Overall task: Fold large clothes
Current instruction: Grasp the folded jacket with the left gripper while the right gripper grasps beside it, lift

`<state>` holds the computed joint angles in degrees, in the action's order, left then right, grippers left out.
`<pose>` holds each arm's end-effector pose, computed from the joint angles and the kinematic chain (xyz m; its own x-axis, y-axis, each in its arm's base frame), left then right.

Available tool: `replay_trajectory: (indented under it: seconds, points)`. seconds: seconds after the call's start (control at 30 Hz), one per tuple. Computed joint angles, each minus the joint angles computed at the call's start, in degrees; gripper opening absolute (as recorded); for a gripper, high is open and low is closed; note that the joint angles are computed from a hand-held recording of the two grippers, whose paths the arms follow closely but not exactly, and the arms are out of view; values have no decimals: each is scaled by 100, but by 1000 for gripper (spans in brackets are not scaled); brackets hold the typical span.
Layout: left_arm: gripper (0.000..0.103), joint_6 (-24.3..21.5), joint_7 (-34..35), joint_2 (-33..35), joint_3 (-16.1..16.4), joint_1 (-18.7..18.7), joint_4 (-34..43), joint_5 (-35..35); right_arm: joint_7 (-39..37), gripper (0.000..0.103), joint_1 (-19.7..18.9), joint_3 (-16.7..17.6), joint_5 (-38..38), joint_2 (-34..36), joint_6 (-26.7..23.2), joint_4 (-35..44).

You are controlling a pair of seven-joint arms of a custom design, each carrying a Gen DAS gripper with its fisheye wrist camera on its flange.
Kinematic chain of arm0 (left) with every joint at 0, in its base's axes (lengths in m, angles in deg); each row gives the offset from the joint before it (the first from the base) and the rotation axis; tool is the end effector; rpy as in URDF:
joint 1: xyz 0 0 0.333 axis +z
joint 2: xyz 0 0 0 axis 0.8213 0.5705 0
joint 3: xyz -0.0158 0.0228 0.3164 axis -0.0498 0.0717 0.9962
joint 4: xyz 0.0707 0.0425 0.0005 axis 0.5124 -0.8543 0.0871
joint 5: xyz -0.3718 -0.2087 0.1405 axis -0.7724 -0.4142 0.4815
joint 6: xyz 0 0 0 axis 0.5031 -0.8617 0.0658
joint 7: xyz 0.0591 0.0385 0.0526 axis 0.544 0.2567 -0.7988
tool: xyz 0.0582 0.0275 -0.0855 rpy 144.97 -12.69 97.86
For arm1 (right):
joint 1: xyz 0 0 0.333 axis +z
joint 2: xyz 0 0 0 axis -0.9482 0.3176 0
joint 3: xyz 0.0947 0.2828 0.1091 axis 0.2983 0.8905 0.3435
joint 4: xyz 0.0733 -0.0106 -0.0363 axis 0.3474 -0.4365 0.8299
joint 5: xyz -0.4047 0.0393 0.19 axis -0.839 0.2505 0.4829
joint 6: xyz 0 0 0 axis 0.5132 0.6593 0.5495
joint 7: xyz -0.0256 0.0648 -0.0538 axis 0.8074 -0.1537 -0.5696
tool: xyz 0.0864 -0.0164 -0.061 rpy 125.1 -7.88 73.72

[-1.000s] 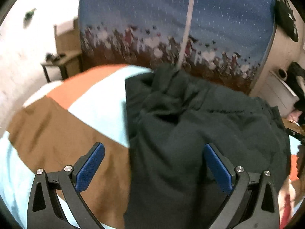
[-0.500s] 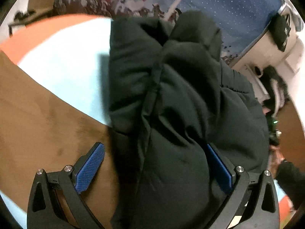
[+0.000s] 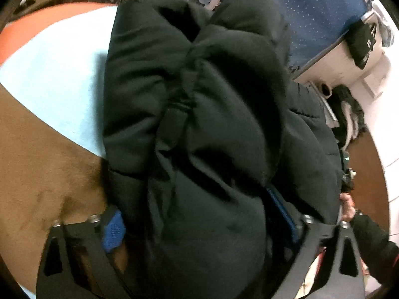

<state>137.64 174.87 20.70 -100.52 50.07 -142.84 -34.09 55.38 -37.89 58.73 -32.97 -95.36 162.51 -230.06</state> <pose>0.6807 -0.2556 0.5786 -0.5435 -0.6674 0.5091 -0.8344 0.3637 -0.4140 0.4404 0.2086 0.4670 -0.1987 -0.6855 -0.7005 -0.7818 0.5418 -0.3085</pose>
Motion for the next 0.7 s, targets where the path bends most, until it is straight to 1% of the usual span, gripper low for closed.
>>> replay_trajectory:
  seconds: [0.03, 0.07, 0.1, 0.17, 0.2, 0.23, 0.27, 0.33, 0.43, 0.47, 0.57, 0.63, 0.67, 0.7]
  points:
    - [77, 93, -30, -98, 11, -31, -108, 89, 309, 90, -296, 313, -263, -27, -19, -14]
    - [66, 199, -69, -224, 30, -48, -238, 151, 562, 79, -501, 528, -485, -115, -43, -66]
    - [61, 301, -83, -334, 40, -63, -376, 166, 969, 73, -822, 871, -813, -227, -52, -115]
    - [43, 551, -108, -567, 70, -110, -609, 247, 1512, 51, -1148, 1241, -1236, -358, -75, -122]
    - [40, 653, -81, -697, 83, -130, -756, 272, 1764, 46, -1330, 1437, -1480, -457, -183, -96]
    - [33, 773, -71, -816, 96, -173, -846, 370, 1945, 39, -1488, 1582, -1726, -510, -315, -30]
    - [29, 862, -36, -931, 110, -201, -964, 402, 2161, 35, -1659, 1769, -1992, -580, -470, 42]
    - [24, 987, -50, -1118, 145, -260, -1087, 480, 2524, 31, -1851, 2005, -2381, -692, -648, 155]
    - [21, 1078, 12, -1241, 212, -299, -1077, 466, 2955, 28, -1971, 2221, -2818, -790, -739, 345]
    - [21, 1150, 93, -1402, 237, -294, -1248, 429, 2940, 27, -1914, 2130, -2890, -769, -704, 371]
    - [20, 1346, 142, -1739, 333, -324, -1521, 336, 3072, 26, -1789, 2123, -3199, -679, -768, 624]
    - [20, 1443, 114, -1932, 399, -334, -1644, 363, 3177, 26, -1741, 2184, -3456, -510, -753, 890]
    - [20, 1472, 74, -2005, 434, -333, -1655, 434, 3210, 26, -1691, 2160, -3549, -484, -753, 942]
    - [20, 1483, 22, -2099, 467, -333, -1707, 478, 3323, 26, -1743, 2256, -3728, -286, -724, 1175]
